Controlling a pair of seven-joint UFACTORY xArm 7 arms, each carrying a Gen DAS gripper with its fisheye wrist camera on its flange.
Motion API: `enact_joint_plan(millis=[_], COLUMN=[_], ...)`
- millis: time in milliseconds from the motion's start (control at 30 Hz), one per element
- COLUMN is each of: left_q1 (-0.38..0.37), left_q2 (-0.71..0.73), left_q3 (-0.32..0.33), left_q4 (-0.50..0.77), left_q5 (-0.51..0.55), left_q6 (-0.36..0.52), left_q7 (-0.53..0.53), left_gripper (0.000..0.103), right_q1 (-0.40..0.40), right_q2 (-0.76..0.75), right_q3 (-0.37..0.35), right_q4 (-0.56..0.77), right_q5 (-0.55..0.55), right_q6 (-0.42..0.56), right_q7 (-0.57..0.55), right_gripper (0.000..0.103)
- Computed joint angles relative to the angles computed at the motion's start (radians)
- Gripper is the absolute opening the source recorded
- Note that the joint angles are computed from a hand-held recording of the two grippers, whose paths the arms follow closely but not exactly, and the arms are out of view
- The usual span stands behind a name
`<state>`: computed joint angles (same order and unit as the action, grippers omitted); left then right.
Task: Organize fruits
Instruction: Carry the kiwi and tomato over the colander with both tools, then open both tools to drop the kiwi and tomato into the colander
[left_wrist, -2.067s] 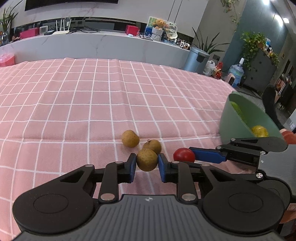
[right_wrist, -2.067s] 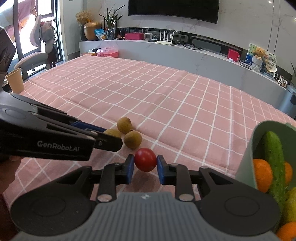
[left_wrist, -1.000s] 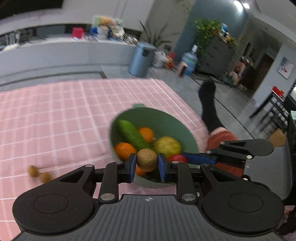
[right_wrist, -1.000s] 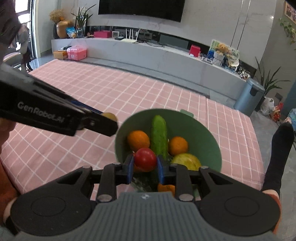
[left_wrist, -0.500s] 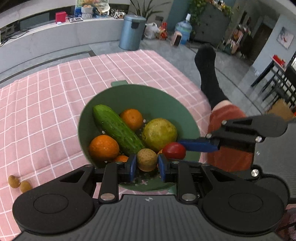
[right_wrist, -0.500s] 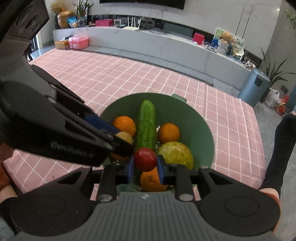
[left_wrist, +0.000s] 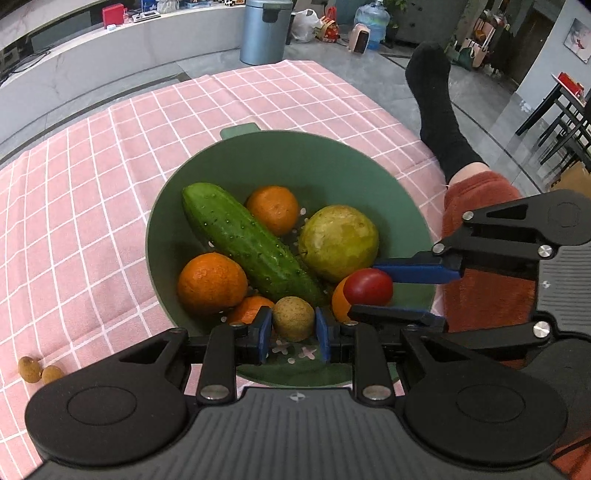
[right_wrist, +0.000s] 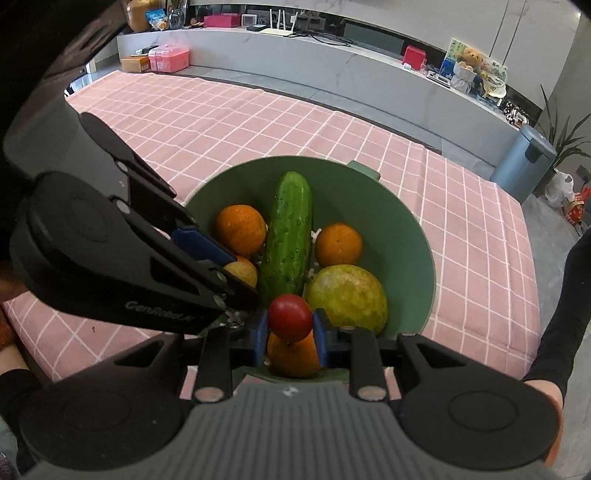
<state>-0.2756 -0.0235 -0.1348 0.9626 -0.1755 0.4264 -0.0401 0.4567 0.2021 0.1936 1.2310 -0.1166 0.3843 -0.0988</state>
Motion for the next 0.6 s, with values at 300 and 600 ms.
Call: enact_joint_plan(millis=[300,600], left_q1=[0.004,0.007], left_q2=[0.005,-0.11], left_q3=[0.003,0.026], left_q4=[-0.001,-0.106], left_q5=[-0.014,-0.099], left_q6=[-0.002,-0.106], left_q7=[0.001,-0.016], left_gripper=[0.04,0.067], right_q1=[-0.014,0.008], right_q2=[0.003,0.012], right_q3=[0.011,-0.014], right_q4=[0.005,0.013], right_q5=[0.054,-0.001], right_q6=[0.007,-0.032], right_q7=[-0.033,0.023], right_gripper=[0.022,0.022])
